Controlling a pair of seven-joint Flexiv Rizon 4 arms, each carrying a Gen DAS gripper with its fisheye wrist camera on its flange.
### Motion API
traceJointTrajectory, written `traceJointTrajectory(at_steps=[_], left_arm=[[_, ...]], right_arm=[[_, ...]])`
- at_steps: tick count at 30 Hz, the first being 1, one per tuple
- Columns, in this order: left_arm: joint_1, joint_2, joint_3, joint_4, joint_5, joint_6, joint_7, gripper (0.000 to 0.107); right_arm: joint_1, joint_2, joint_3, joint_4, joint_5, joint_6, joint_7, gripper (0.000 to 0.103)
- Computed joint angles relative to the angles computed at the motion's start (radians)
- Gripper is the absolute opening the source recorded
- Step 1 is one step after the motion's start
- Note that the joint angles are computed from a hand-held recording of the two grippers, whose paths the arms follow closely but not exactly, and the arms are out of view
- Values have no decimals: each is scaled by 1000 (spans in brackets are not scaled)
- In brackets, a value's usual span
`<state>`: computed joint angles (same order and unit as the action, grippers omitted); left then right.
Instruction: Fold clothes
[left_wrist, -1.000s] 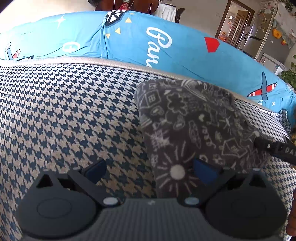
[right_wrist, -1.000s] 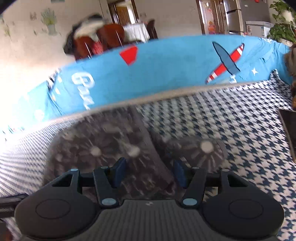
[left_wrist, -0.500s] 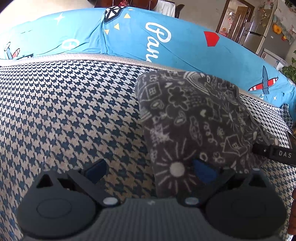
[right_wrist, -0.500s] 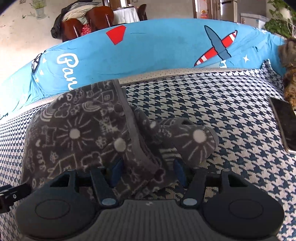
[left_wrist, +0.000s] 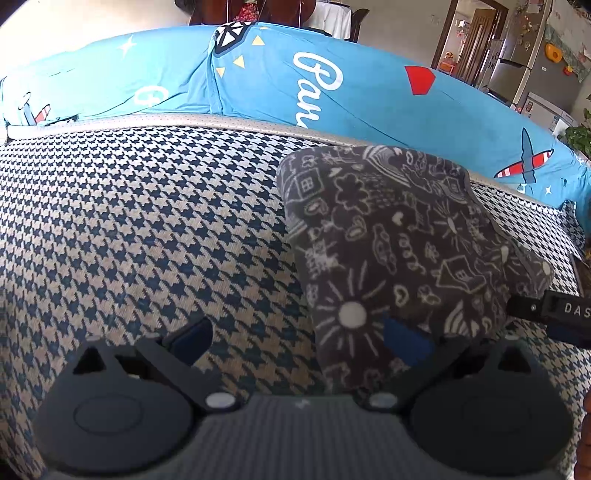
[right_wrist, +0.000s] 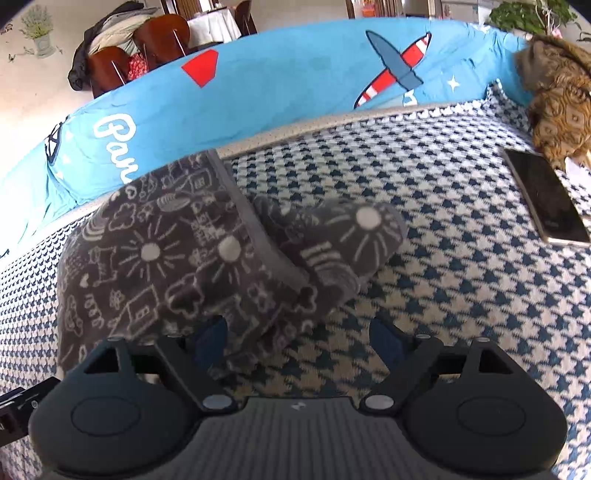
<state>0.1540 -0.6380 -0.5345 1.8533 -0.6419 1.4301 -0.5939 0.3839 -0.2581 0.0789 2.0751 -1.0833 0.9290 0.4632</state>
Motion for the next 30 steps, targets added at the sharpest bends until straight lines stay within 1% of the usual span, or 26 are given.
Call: traceJointTrajectory(at_steps=[4, 6, 11, 15, 18, 21, 26, 30], left_arm=[[4, 10, 8, 14, 8, 5, 5, 103], [2, 14, 16, 18, 15, 8, 5, 103], [-24, 21, 58, 19, 46, 13, -19, 103], [-26, 29, 71, 28, 65, 13, -30, 103], [-22, 38, 72, 44, 76, 25, -31, 103], [-16, 45, 70, 55, 88, 29, -34, 103], [-8, 57, 66, 71, 97, 36, -42, 103], [-4, 69, 65, 85, 104, 45, -51, 103]], right_arm=[[10, 3, 6, -2, -6, -22, -9, 86], [16, 0, 11, -9, 5, -37, -17, 90], [33, -2, 19, -23, 38, -86, -39, 91], [42, 2, 21, -23, 35, -113, -38, 95], [48, 4, 25, -25, 34, -135, -45, 97], [52, 3, 30, -30, 39, -150, -63, 97], [61, 1, 33, -33, 27, -155, -88, 97], [61, 5, 34, -24, 5, -139, -90, 97]])
